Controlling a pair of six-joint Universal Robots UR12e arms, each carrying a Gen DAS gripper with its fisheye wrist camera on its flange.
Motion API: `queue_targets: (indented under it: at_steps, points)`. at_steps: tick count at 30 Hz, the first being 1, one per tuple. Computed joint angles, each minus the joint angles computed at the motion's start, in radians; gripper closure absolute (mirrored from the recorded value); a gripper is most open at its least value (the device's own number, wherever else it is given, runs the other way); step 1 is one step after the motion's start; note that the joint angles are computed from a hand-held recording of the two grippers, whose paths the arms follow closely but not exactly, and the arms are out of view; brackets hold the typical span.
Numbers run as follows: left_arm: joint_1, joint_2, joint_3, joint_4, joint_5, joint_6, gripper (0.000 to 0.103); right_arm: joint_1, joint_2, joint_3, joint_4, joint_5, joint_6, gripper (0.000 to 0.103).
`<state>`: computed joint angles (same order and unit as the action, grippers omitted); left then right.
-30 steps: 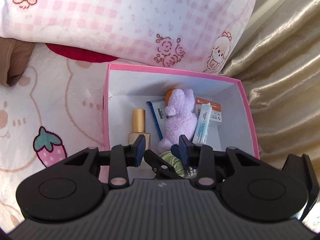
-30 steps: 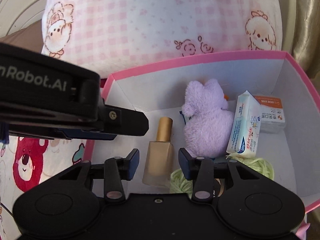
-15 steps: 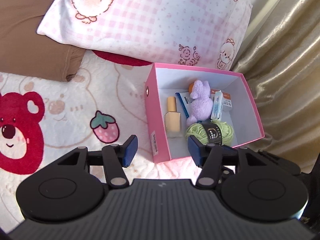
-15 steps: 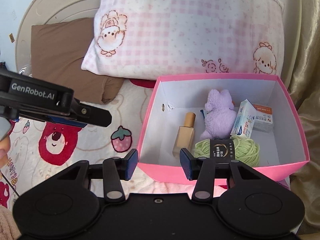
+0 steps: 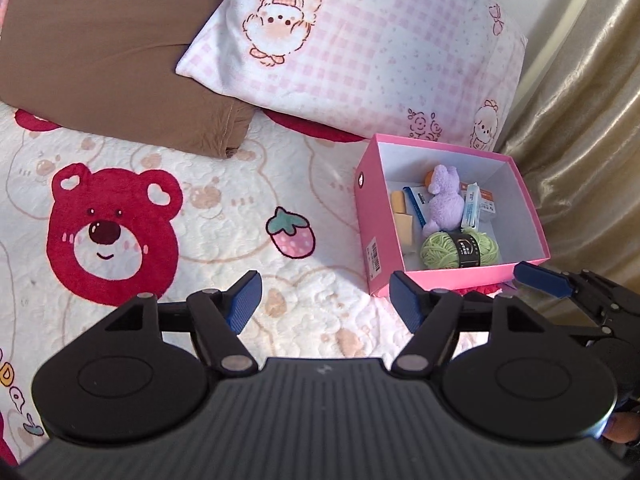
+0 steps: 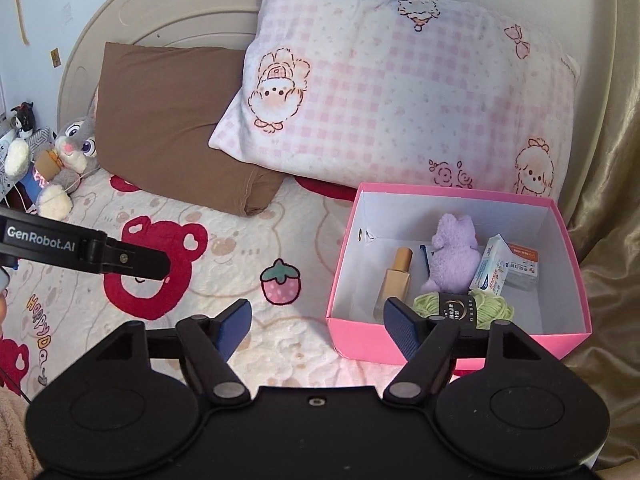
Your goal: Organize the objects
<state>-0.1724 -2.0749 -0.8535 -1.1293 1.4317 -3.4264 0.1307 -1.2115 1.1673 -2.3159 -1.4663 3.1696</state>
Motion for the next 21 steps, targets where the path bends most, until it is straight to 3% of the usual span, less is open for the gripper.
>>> queue_targets:
  at_steps: [6, 9, 19, 21]
  points:
    - [0.002, 0.025, -0.038, -0.004, 0.015, 0.03, 0.022, 0.011, -0.006, 0.008, -0.017, -0.039, 0.039, 0.011]
    - [0.005, 0.031, -0.056, 0.008, 0.012, 0.038, 0.018, 0.027, -0.002, 0.005, -0.017, -0.103, 0.063, 0.002]
    - [0.014, 0.042, -0.111, 0.053, 0.062, 0.045, 0.0, 0.043, 0.006, -0.012, 0.059, -0.129, 0.104, 0.002]
    - [0.013, 0.036, -0.1, 0.029, 0.085, 0.049, 0.0, 0.045, 0.009, -0.015, 0.064, -0.133, 0.105, 0.002]
